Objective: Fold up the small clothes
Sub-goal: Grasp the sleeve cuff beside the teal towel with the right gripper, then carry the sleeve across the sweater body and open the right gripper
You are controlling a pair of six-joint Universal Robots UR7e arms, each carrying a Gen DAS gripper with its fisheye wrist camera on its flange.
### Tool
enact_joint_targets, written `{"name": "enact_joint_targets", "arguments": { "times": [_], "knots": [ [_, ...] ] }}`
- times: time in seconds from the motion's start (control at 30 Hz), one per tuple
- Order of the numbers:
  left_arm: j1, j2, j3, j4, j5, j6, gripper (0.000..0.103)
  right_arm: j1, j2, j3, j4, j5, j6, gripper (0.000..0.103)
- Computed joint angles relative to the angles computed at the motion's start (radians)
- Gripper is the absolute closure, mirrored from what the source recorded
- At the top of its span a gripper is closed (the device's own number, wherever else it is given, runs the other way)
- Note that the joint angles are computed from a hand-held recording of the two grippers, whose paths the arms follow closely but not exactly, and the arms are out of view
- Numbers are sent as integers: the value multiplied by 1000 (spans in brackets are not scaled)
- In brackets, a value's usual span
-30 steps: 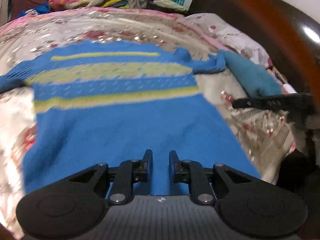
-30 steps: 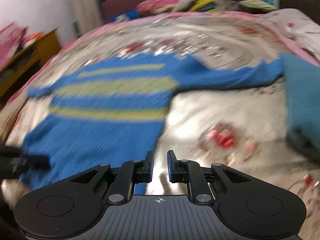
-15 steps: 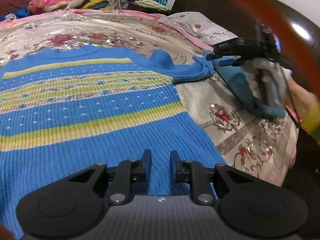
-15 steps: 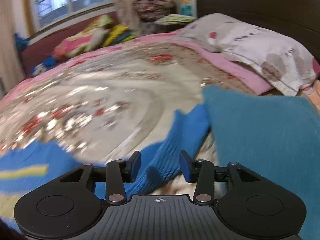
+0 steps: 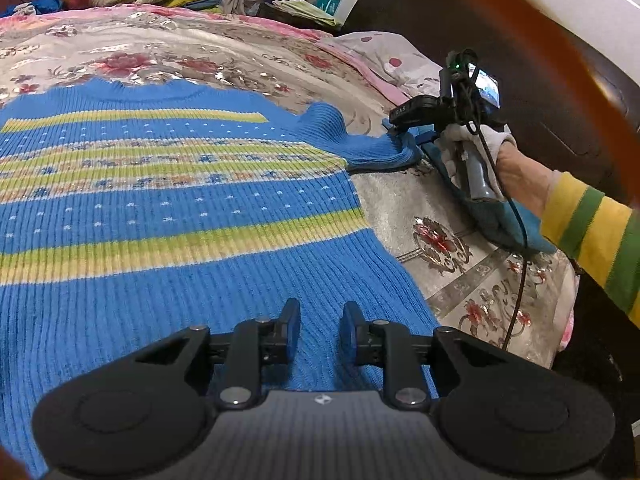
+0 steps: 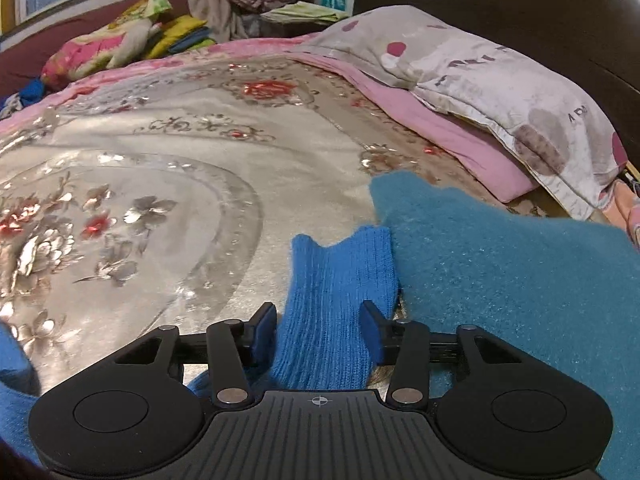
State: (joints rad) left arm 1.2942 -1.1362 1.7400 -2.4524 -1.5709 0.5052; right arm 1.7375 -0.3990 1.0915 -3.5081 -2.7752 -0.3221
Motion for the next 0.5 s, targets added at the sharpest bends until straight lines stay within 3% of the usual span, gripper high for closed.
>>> {"name": "enact_joint_targets", "arguments": {
  "times": [0.07,0.13,0.2,0.33,0.5],
  "knots": [
    [3,-1,-3,3,-4,-3,74,2,5,-8,-6,-15,-12,81],
    [7,-4,-5,4,-6,-4,74,4,-22,30,10,-3,46,94],
    [9,-10,-3,-3,-6,-5,74,12,-60,88,-19,43,99,95],
    [16,-26,-5,-18,-22,-7,73,55,-88,140,-99,130,83,95],
    [22,-55,-3,-52,-42,-14,71,130,-71,126,-63,273,105,96]
  ]
}}
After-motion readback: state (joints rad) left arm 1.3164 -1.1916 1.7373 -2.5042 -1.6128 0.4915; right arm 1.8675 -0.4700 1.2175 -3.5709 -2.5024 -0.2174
